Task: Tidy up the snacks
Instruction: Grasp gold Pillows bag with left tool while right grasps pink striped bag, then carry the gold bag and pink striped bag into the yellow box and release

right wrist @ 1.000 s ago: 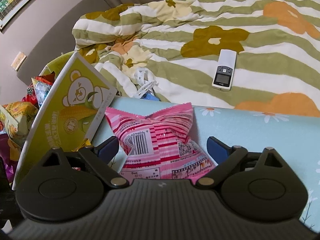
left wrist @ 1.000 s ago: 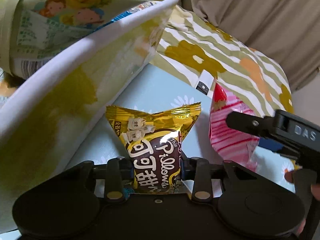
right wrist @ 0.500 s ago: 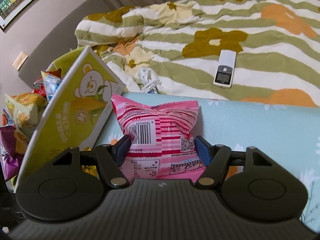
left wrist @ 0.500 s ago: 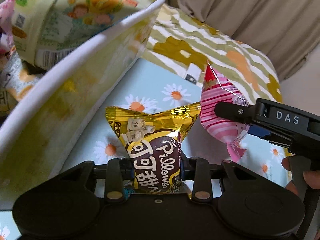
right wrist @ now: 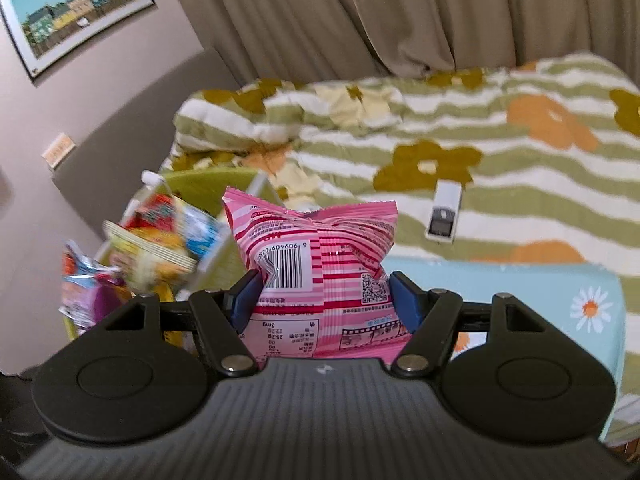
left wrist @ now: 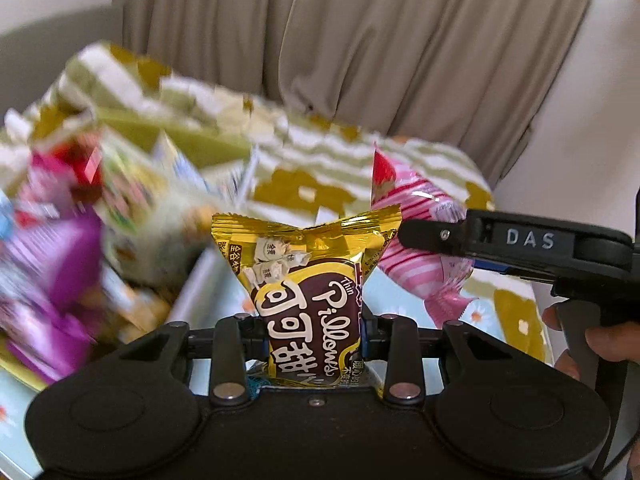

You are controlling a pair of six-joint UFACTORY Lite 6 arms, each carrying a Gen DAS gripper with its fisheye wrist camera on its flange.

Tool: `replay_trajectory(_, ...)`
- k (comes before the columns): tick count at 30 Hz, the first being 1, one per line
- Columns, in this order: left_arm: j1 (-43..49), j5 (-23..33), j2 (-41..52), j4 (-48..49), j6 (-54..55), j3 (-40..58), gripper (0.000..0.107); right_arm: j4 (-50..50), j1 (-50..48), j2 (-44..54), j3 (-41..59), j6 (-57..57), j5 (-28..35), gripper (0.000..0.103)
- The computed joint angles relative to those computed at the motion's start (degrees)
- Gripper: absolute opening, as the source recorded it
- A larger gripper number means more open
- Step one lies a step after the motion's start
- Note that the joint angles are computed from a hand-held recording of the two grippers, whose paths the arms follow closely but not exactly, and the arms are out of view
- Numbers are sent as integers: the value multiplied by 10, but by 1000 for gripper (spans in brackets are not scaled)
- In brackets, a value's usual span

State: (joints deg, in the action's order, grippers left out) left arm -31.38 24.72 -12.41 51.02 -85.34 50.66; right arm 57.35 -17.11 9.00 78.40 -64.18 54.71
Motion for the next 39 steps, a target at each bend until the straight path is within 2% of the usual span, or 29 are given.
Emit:
replay_trajectory(3, 16, 24, -66, -38, 74, -6, 39, 6, 13, -46, -8, 17, 8, 84)
replay_trajectory(7, 110, 28, -152, -203, 314, 1, 39, 9, 52, -86, 6, 53, 4, 84)
replay_trajectory(11, 233, 34, -188, -358, 553, 38, 39, -6, 124, -111, 19, 114, -44, 84)
replay_trajectory(13, 301, 37, -182, -445, 673, 65, 39, -25, 167, -116, 29, 159, -78, 84)
replay_trajectory(17, 429, 65, -108, -624, 913, 154, 39, -95, 263, -100, 64, 276, -151, 84)
replay_trajectory(22, 562, 147, 31, -840, 1201, 276, 40, -238, 364, -59, 116, 464, -224, 84)
replay_trajectory(27, 599, 207, 166, -893, 1298, 377, 40, -453, 443, -15, 154, 705, -270, 84)
replay_trajectory(30, 609, 238, 229, -909, 1328, 418, 40, -571, 474, 3, 161, 844, -274, 84)
replay_trajectory(35, 611, 282, 295, -905, 1341, 458, 40, -678, 500, 16, 167, 982, -258, 84)
replay_trajectory(36, 612, 297, 303, -904, 1338, 463, 50, -687, 502, 17, 169, 994, -252, 84)
replay_trajectory(37, 613, 309, 308, -902, 1333, 464, 77, -693, 504, 21, 175, 1000, -245, 84)
replay_trajectory(39, 618, 302, 298, -912, 1337, 443, 103, -698, 505, 28, 186, 1005, -238, 84)
